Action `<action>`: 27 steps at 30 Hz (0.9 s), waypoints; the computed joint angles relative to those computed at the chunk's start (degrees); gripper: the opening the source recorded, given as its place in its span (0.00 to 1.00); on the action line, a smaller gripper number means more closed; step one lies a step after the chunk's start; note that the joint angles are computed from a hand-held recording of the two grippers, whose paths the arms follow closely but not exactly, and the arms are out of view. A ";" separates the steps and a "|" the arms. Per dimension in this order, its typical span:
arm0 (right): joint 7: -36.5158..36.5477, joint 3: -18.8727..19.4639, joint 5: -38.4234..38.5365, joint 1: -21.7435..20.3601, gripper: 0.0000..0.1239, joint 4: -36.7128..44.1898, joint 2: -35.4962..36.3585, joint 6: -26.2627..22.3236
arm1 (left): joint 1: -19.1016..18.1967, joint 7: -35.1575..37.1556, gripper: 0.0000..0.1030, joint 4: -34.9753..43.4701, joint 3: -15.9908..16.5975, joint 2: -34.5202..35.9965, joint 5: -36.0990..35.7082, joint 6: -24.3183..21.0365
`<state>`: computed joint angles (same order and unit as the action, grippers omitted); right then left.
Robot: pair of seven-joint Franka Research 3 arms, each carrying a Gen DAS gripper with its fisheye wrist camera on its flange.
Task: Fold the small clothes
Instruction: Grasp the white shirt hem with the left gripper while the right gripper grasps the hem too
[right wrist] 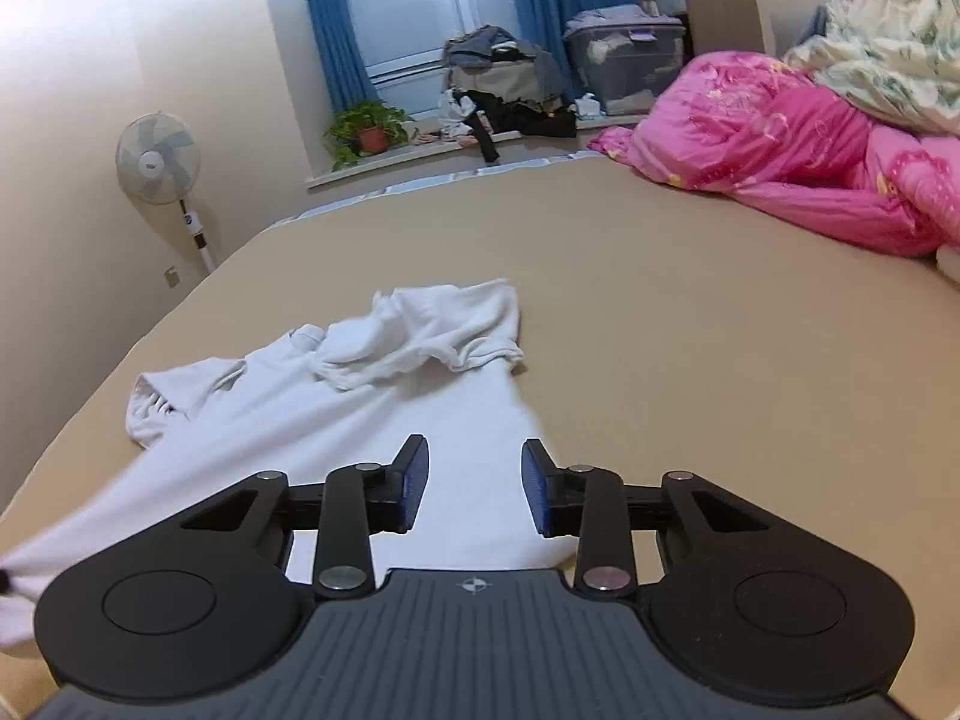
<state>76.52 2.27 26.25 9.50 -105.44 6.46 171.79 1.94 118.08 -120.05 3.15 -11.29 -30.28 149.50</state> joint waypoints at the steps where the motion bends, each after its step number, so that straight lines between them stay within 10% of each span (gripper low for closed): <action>1: -0.65 -0.01 -0.21 -0.06 0.29 -0.49 -0.31 0.16 | 0.34 0.97 0.08 -0.75 1.40 -0.77 -2.21 -0.74; 4: 0.98 -0.80 -1.81 -0.03 0.29 -0.39 -0.24 -2.00 | 1.40 -0.07 0.08 -2.29 3.96 -0.29 -3.95 -3.35; 7: 3.60 -1.23 -2.35 -0.41 0.29 2.54 1.89 -6.71 | 6.33 -9.14 0.13 -0.66 0.01 1.59 10.47 -5.12; 11: 2.01 0.00 0.54 -1.74 0.30 9.20 7.07 -14.55 | 6.49 -10.21 0.24 3.36 2.20 4.06 0.97 -7.40; 22: 4.41 0.28 -5.12 -0.08 0.37 20.09 17.83 -23.40 | 9.71 -20.19 0.29 10.68 -2.54 12.51 4.26 -14.42; 27: 2.89 0.37 -6.00 0.32 0.08 16.66 15.44 -20.97 | 8.89 -20.96 0.31 10.46 -4.67 13.76 9.69 -13.01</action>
<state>79.41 2.64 20.25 9.82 -88.78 21.90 150.82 10.83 97.13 -109.59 -1.52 2.47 -20.59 136.49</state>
